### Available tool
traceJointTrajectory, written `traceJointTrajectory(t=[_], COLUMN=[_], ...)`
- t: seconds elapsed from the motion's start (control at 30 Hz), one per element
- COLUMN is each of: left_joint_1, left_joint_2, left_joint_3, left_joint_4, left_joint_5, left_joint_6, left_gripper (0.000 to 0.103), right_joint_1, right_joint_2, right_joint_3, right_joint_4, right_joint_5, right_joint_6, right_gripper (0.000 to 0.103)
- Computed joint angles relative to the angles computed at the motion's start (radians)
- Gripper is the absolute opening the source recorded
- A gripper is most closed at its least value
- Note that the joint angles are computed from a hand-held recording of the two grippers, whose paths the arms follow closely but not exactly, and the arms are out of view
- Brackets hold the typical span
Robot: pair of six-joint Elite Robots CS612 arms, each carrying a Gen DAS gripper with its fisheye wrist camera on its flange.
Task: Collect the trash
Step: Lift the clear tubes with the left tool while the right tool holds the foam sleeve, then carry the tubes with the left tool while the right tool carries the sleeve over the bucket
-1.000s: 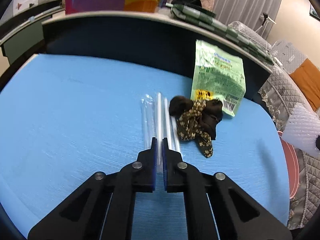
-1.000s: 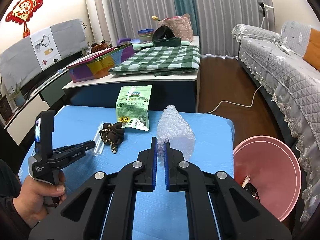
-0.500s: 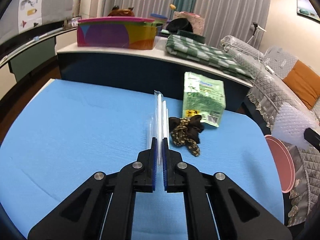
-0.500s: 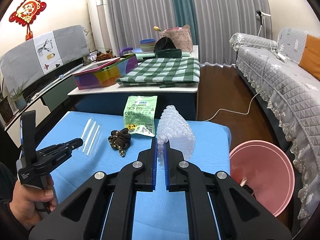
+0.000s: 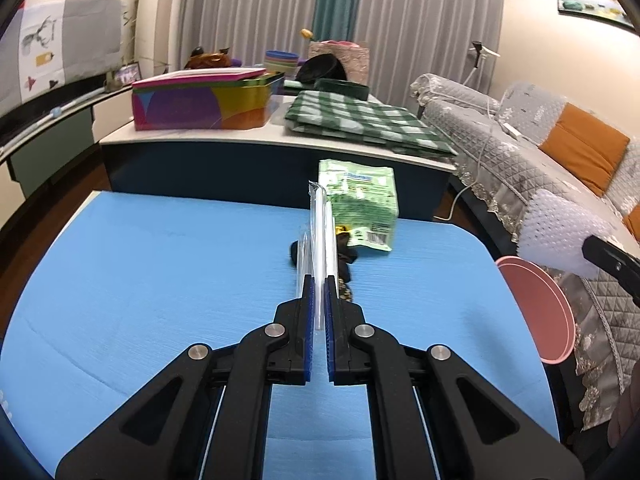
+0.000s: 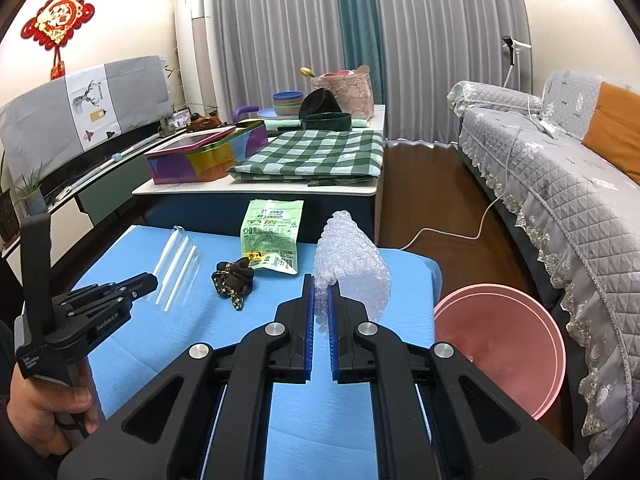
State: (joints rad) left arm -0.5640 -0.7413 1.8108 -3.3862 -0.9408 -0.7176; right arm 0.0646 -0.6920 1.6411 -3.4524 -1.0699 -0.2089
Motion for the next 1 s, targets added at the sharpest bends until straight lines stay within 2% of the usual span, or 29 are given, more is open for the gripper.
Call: traceJointTrajectory(t=[0.77, 1.0], left_joint_1=[-0.034, -0.041], left_joint_2=[0.034, 0.044], left_joint_3=[-0.069, -0.094], left_joint_4=[-0.009, -0.007], left_joint_5=[-0.032, -0.047], left_joint_6=[0.107, 0.125], left_gripper=[0.005, 0.005], right_joint_1=[-0.045, -0.067], right_joint_2=[0.003, 0.007], right_joint_3=[0.006, -0.003], right_joint_4=[-0.046, -0.051], right_joint_5=[-0.035, -0.040], right_joint_6=[0.077, 0.131], right_gripper=[0.007, 0.007])
